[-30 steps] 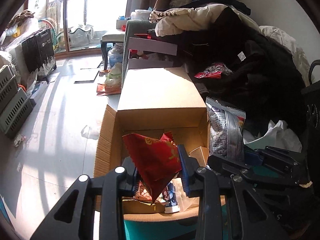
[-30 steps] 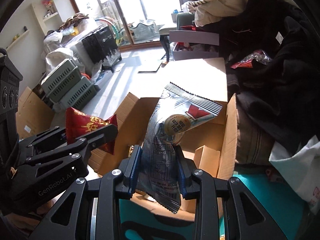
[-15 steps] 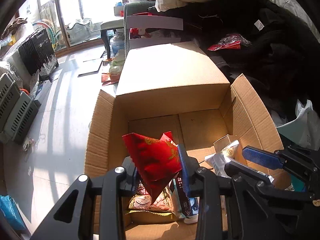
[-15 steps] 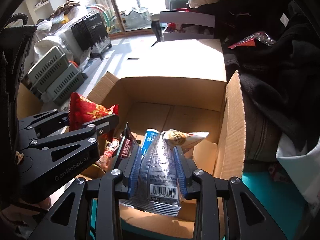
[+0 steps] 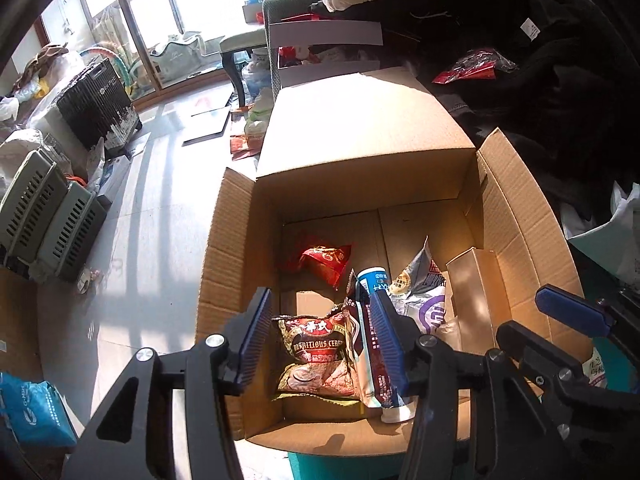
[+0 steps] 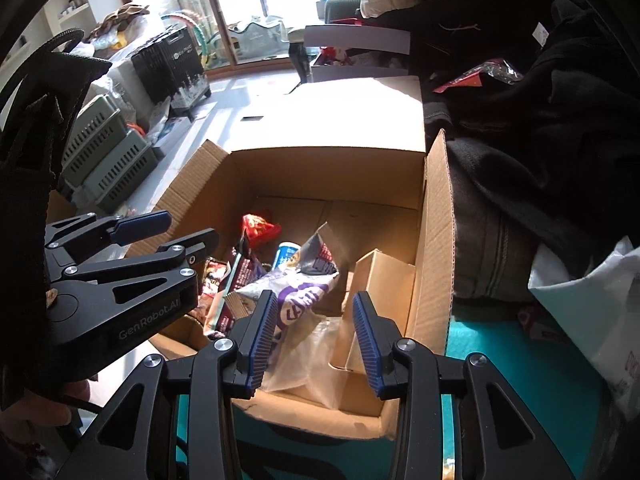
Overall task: Organize snacks
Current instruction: 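Open both tools to drop the red packet and silver wrapper into the box, then move both open tools back toward the remaining snacks on the mat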
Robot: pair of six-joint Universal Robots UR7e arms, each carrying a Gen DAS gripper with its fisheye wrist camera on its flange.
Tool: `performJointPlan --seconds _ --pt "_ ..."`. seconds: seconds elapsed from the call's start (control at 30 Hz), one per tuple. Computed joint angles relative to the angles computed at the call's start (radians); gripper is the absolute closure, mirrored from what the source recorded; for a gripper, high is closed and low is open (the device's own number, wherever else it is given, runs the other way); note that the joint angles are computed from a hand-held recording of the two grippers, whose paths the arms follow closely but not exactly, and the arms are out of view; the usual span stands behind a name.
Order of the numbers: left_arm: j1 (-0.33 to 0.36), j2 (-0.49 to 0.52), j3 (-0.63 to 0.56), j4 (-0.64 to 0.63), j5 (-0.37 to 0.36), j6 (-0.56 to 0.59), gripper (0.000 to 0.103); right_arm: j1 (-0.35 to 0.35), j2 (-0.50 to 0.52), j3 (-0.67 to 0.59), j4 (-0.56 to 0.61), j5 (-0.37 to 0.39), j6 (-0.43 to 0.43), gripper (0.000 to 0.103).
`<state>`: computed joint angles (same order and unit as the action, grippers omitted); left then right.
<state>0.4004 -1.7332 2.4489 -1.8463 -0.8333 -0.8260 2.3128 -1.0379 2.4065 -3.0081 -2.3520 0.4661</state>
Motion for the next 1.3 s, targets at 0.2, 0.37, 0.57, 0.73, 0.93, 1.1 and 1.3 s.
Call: performJointPlan --seconds 0.2,0.37,0.57,0.73,0.93,1.1,1.3 --pt "-0.092 -0.045 -0.036 0.115 0.007 -0.083 0.052 0.053 -0.068 -0.006 0.079 -0.025 0.049 0.064" --pt "-0.169 -0.090 -0.082 0.227 0.013 -0.163 0.052 0.116 -0.118 -0.031 0.149 -0.060 0.082 0.064" --pt "-0.258 -0.125 -0.160 0.370 0.029 -0.261 0.051 0.209 -0.173 -0.082 0.266 -0.115 0.136 0.059" --pt "-0.359 -0.154 -0.218 0.488 0.044 -0.349 0.039 0.298 -0.212 -0.129 0.371 -0.170 0.193 0.050" --pt "-0.492 -0.176 -0.287 0.645 0.061 -0.479 0.036 0.390 -0.243 -0.186 0.538 -0.229 0.294 0.036" --pt "-0.598 -0.197 -0.334 0.759 0.047 -0.586 0.036 0.478 -0.258 -0.239 0.707 -0.295 0.408 0.019" --pt "-0.703 -0.218 -0.366 0.843 0.020 -0.676 0.022 0.547 -0.271 -0.286 0.886 -0.311 0.553 0.012"
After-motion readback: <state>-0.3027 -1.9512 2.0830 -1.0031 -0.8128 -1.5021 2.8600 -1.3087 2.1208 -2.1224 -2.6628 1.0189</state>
